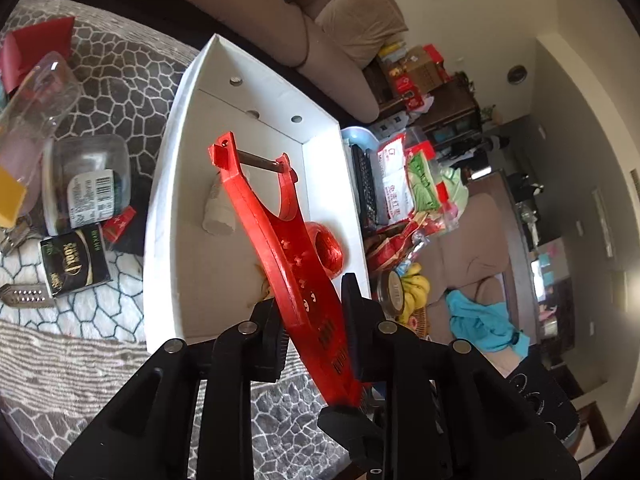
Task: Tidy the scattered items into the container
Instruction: 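Lift the red grater and carry it over the white box with the right tool, then lower the grater into the box, open the right tool and withdraw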
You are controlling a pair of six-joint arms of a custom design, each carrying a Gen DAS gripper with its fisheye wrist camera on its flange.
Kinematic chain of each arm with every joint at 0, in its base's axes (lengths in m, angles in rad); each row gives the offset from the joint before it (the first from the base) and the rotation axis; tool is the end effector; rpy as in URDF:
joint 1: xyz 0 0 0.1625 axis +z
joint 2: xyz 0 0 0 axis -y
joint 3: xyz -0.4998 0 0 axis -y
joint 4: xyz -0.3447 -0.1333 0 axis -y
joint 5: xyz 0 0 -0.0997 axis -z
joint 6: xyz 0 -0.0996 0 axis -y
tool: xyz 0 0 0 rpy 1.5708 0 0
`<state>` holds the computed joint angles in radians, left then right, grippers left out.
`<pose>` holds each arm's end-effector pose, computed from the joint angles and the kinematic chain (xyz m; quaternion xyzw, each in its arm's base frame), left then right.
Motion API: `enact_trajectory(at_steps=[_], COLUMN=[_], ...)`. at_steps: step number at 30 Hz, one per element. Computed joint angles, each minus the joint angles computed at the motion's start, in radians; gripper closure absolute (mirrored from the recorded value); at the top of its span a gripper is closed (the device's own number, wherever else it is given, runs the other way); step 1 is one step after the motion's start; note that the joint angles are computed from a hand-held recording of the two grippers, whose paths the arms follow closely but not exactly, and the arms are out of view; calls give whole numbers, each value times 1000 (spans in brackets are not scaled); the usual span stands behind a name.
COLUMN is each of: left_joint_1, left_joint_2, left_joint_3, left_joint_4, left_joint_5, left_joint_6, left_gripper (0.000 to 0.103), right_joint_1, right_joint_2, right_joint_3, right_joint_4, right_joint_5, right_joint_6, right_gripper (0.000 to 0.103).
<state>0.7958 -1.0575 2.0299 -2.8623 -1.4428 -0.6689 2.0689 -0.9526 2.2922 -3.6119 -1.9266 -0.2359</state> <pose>-0.2912 -0.5060 0.2506 -0.0421 -0.9844 0.1607 0.0574 0.3279 -0.3966 0.2273 0.2749 -0.8846 0.3570 0.1206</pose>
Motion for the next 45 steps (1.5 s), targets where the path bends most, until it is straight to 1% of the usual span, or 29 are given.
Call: enact_trajectory(at_steps=[4,8,10,12,16,18,19,20,22,24,25,26,27,29,32,35,38,39,40,41,42,45], left_joint_1=[5,6,11,19,34,42,46,52,57,55,57,61,66,62,48,33,8,-1,-10,-16,-23,-43], left_joint_2=[127,228,268,296,323,319,314,309,292,278,269,258,247,230,208,177,141,128,120,110,99,65], left_joint_3=[-94,-183,-217,-243,-284,-288,-288,-286,-275,-271,-267,-257,-246,-236,-224,-203,-178,-169,-166,-160,-152,-120], left_joint_4=[65,145,177,198,246,253,252,249,250,267,271,257,237,228,232,233,246,255,269,285,296,307], left_joint_5=[3,48,62,71,98,114,121,123,132,164,169,155,135,132,138,131,148,156,162,166,170,178], left_joint_6=[23,30,38,43,47,43,40,42,48,52,50,48,45,36,36,30,24,21,13,3,-9,-36], left_gripper=[79,73,71,70,62,58,53,51,50,47,46,46,46,39,40,39,38,35,23,7,3,1], right_joint_1=[-85,-146,-165,-183,-217,-220,-217,-215,-216,-217,-216,-216,-218,-221,-213,-202,-188,-185,-178,-168,-157,-122], right_joint_2=[-22,-17,-4,6,33,49,59,69,83,91,96,97,94,82,61,30,-4,-13,-21,-27,-30,-44], right_joint_3=[20,27,25,16,-17,-44,-61,-81,-115,-147,-160,-166,-164,-147,-119,-94,-72,-74,-70,-70,-68,-61], right_joint_4=[-38,-70,-89,-91,-74,-51,-36,-17,32,100,127,142,144,123,95,98,99,108,114,120,122,144], right_joint_5=[-2,-36,-66,-81,-96,-115,-137,-160,-184,-209,-224,-229,-221,-198,-203,-212,-217,-218,-223,-232,-244,-281], right_joint_6=[-3,-23,-42,-58,-67,-62,-58,-52,-27,6,24,37,47,58,67,86,110,115,118,119,119,131], right_gripper=[52,52,52,52,52,52,52,51,51,48,41,32,31,31,31,31,31,30,27,22,19,9])
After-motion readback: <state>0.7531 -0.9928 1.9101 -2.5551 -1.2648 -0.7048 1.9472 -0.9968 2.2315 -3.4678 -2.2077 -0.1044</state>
